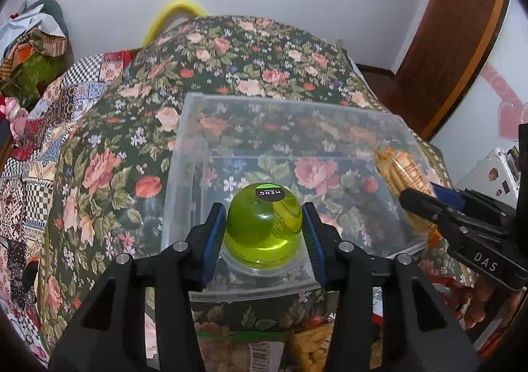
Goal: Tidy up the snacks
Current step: 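Carry the wafer bar and jelly cup into the clear box and release both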
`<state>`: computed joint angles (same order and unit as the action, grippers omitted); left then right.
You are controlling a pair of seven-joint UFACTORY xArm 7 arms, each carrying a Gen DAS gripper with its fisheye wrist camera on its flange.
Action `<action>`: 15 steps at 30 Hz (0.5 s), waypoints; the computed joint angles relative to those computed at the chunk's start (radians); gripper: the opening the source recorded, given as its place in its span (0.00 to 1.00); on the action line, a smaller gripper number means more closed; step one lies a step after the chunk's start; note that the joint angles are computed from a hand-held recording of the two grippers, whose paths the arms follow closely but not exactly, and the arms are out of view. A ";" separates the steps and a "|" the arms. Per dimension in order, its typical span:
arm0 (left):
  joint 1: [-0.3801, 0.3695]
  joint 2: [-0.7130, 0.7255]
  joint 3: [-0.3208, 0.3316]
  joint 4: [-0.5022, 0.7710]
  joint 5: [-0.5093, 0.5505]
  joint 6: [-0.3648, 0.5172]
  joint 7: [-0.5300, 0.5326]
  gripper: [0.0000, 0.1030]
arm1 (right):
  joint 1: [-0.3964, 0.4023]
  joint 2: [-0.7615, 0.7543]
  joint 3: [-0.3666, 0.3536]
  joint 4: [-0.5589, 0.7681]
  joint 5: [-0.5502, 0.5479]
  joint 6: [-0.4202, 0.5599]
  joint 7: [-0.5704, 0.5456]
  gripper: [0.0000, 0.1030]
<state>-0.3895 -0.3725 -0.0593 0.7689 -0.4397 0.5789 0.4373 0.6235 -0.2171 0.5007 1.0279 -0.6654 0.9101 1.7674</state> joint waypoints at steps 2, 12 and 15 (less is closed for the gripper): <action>0.005 0.004 0.000 0.004 0.005 0.019 -0.012 0.45 | 0.005 0.006 -0.002 0.008 0.014 0.008 -0.016 0.33; 0.002 -0.141 0.031 -0.051 -0.016 0.052 0.018 0.46 | 0.033 0.005 0.040 0.072 -0.018 0.127 -0.014 0.47; 0.004 -0.226 0.044 -0.089 0.004 0.055 0.034 0.56 | 0.052 0.005 0.066 0.105 -0.053 0.193 -0.003 0.50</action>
<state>-0.3852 -0.5988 -0.0154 0.6796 -0.4354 0.6343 0.4717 0.6751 -0.2124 0.5672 1.1332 -0.7180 1.1031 1.7641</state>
